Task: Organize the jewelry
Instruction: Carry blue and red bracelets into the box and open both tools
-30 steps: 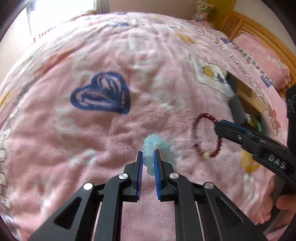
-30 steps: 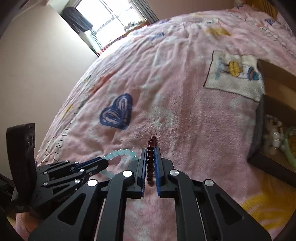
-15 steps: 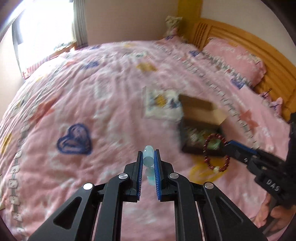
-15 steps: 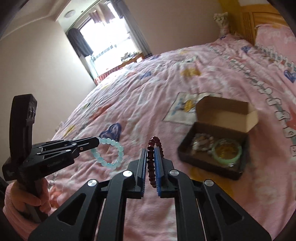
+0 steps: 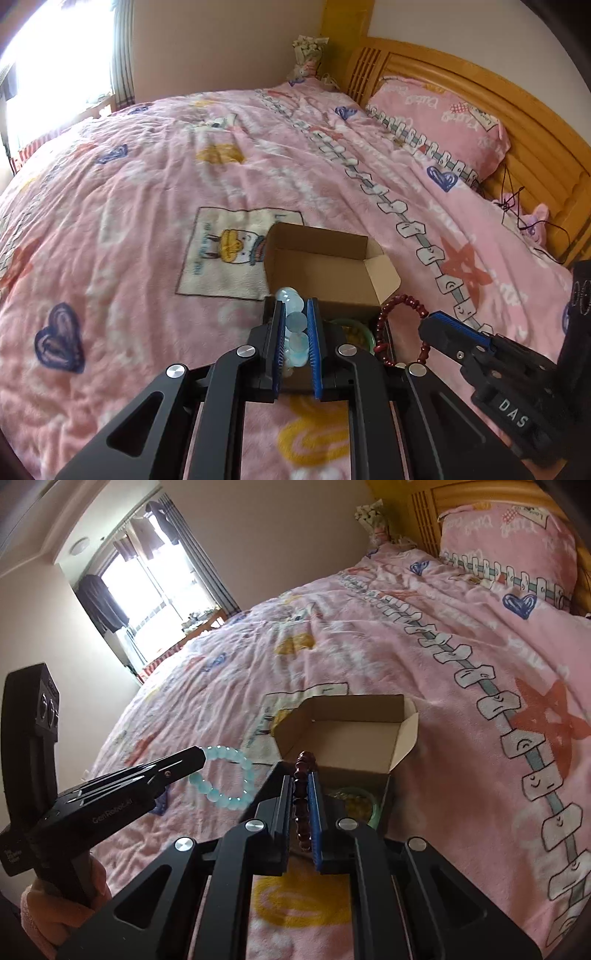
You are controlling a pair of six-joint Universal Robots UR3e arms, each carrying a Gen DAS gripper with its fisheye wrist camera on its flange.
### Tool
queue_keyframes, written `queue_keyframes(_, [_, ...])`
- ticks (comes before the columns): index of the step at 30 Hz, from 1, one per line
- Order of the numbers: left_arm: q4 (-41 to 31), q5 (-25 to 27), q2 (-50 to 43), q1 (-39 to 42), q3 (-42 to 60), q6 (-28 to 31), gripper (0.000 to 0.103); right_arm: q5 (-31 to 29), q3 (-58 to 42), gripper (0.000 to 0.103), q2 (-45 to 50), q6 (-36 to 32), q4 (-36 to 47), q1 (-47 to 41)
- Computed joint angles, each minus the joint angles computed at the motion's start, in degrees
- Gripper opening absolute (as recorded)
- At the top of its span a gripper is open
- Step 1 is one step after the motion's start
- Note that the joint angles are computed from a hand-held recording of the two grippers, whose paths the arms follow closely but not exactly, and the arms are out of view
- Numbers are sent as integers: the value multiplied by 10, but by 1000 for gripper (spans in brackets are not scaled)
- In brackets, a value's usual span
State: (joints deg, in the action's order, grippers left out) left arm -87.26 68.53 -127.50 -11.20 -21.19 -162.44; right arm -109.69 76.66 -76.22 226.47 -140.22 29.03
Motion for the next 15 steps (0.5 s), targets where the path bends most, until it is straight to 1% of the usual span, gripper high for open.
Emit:
queue_keyframes(2, [-15,10,-30,-11,37,-1,13,5,5,10,3,-2,9,-10])
queue_keyframes(5, [-16,20,-53,-18,52,-6,13,29,33,9,5,-2,-17,-30])
queue_keyframes(7, [2,30,-52,-23,31,-9,13,36,37,10,10,0,-16,-35])
queue_keyframes(13, [12,41,-46,-28,12,-8,13,45,53,10,11,3,-29,-43])
queue_keyframes(15, [8,43,-51,-30,25,-10,13,46,56,10,10,4,-33,-44])
